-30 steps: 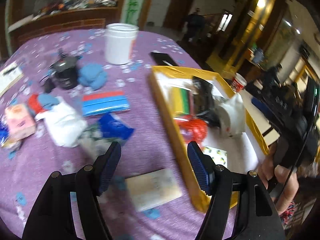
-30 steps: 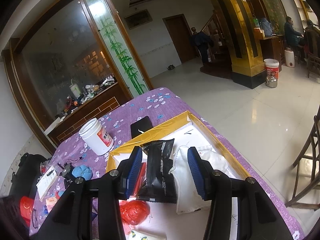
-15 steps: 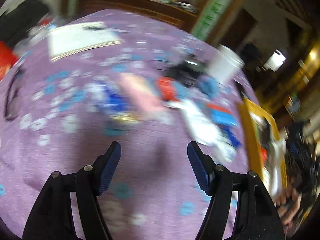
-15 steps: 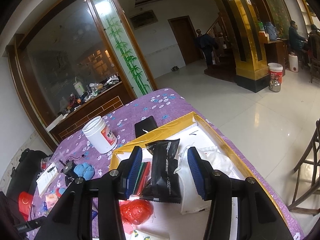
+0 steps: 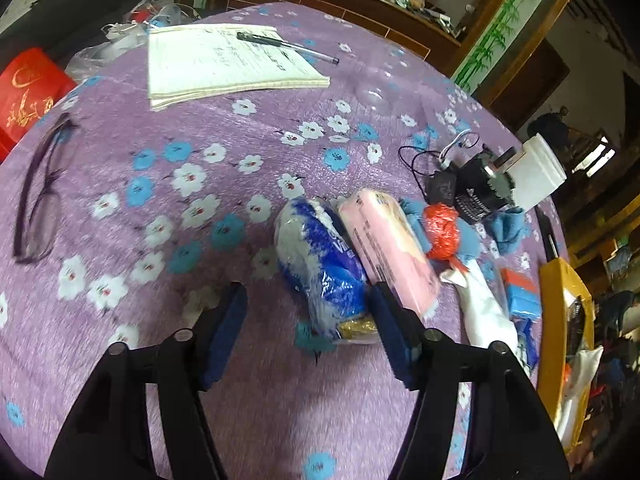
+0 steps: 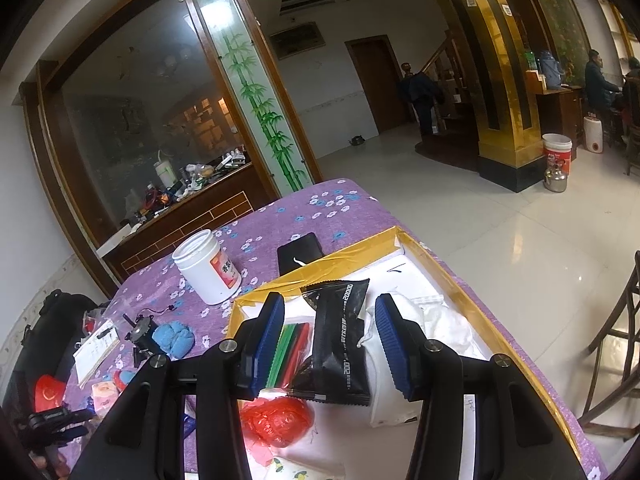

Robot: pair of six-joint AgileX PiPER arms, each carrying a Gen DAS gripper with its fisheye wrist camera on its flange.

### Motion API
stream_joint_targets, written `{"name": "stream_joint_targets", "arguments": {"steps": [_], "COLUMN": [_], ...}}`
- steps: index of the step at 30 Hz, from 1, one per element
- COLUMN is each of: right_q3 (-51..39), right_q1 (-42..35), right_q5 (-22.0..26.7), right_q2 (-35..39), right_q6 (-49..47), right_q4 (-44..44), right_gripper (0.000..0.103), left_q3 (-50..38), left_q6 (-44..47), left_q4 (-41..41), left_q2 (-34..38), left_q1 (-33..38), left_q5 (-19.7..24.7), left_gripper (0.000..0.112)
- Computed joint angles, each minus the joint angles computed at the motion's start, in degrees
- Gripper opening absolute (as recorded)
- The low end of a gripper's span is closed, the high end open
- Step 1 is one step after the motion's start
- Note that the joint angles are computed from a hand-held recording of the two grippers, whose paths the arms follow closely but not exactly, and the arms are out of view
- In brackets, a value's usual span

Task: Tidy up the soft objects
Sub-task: 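Grasp the blue-patterned plastic bag with left while right moves back over the table, then grasp the beige Face tissue pack with right while left holds the blue bag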

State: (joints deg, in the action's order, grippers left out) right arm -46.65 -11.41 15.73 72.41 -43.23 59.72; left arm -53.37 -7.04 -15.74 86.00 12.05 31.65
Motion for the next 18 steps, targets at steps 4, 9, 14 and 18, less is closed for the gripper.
{"name": "stream_joint_targets", "arguments": {"steps": [4, 9, 14, 18], "right_q3": [0.4, 0.8, -0.4, -3.2], "right_q1": [-0.1, 0.7, 2.5, 6.7], "right_q5": [0.7, 3.2, 12.7, 22.2], "right_q2": [-0.4, -0.7, 1.0, 3.4], "right_q6": [-5.2, -13.5, -21.7, -18.2], "right_q4": [4.7, 10.7, 13.7, 6.5], "right_gripper": [0.05, 0.053, 0.064, 0.065], "left_q3": [1.0, 3.0, 4.9, 6.8], "left_q6": [5.7, 9.4, 16.1, 23.8], "left_q4": [-3.9, -4.1, -9.3, -16.1], "left_q2": [1.3, -0.2, -3.8, -7.3], "left_q1": [-0.9, -3.0, -2.7, -2.4], "left_q5": [-5.3, -9.6, -12.1, -14.1], "left_gripper": [0.042, 0.03, 0.029, 0.029]}}
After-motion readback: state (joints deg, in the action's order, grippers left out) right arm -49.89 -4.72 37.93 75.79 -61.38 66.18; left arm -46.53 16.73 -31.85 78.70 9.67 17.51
